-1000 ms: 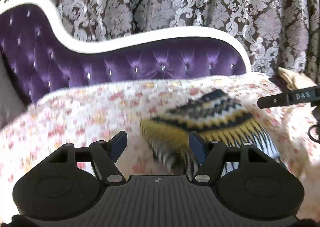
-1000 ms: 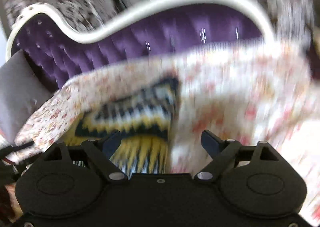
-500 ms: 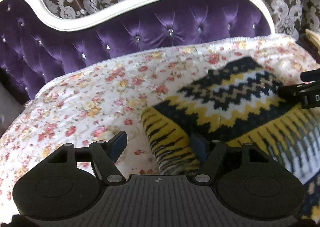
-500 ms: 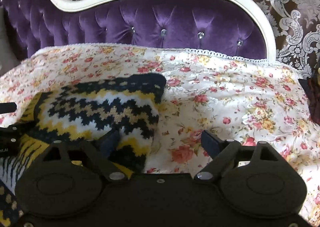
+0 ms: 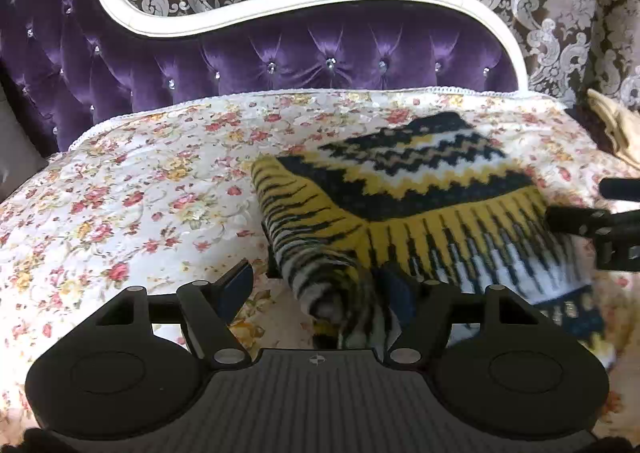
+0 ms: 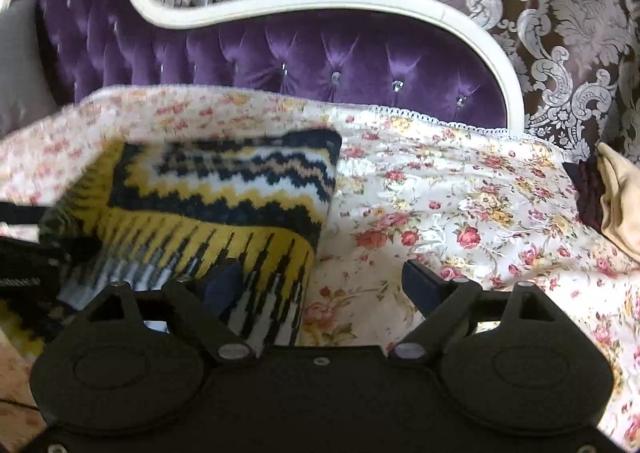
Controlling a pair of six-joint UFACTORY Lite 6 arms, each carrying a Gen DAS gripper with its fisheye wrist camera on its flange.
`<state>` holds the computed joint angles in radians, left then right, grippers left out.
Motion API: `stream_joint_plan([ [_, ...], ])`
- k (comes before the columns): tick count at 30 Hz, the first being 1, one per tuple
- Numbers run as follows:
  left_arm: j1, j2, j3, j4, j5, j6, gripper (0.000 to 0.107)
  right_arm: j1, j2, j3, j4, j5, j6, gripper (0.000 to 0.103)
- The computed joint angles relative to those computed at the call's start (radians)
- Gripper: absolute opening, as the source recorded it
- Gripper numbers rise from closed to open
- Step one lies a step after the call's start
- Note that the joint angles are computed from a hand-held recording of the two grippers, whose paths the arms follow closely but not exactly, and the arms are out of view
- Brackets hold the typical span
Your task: Fold small clothes
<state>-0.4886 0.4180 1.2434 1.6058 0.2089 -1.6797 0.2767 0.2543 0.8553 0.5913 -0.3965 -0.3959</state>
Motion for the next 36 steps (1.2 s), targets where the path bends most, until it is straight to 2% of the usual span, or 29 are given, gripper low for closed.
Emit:
stream_joint_plan([
  [2, -0.003, -0.055, -0.033, -0.170, -0.010, 0.158, 0.070, 0.021, -0.108, -0.085, 0.006, -0.044, 0.018, 0.092],
  [3, -0.011, -0.086, -0.059, -0.210, -0.007, 0.183, 0.071, 0.040, -0.156, -0.125, 0.029, -0.070, 0.015, 0.102],
  [5, -0.028, -0.164, -0.129, -0.173, -0.005, 0.117, 0.071, 0.086, -0.286, -0.220, 0.091, -0.105, -0.001, 0.103],
  [8, -0.075, -0.274, -0.224, -0.149, 0.031, 0.044, 0.071, 0.158, -0.432, -0.299, 0.261, -0.102, -0.117, 0.103],
  [11, -0.121, -0.371, -0.300, -0.227, 0.067, 0.080, 0.071, 0.212, -0.555, -0.371, 0.359, -0.088, -0.183, 0.103],
  [14, -0.188, -0.459, -0.369, -0.297, 0.148, 0.107, 0.071, 0.291, -0.643, -0.415, 0.530, -0.108, -0.307, 0.103],
  [18, -0.295, -0.557, -0.452, -0.302, 0.271, 0.067, 0.071, 0.376, -0.745, -0.483, 0.618, -0.141, -0.328, 0.103],
  [22, -0.382, -0.626, -0.503, -0.329, 0.371, 0.045, 0.071, 0.500, -0.755, -0.481, 0.830, -0.232, -0.415, 0.103],
  [27, -0.429, -0.696, -0.548, -0.376, 0.425, 0.009, 0.070, 0.615, -0.756, -0.486, 0.986, -0.314, -0.443, 0.103],
  [32, -0.461, -0.718, -0.572, -0.396, 0.473, -0.010, 0.070, 0.781, -0.717, -0.477, 1.097, -0.512, -0.432, 0.103],
  [36, -0.477, -0.739, -0.591, -0.412, 0.473, -0.008, 0.070, 0.802, -0.729, -0.466, 1.137, -0.501, -0.525, 0.102],
])
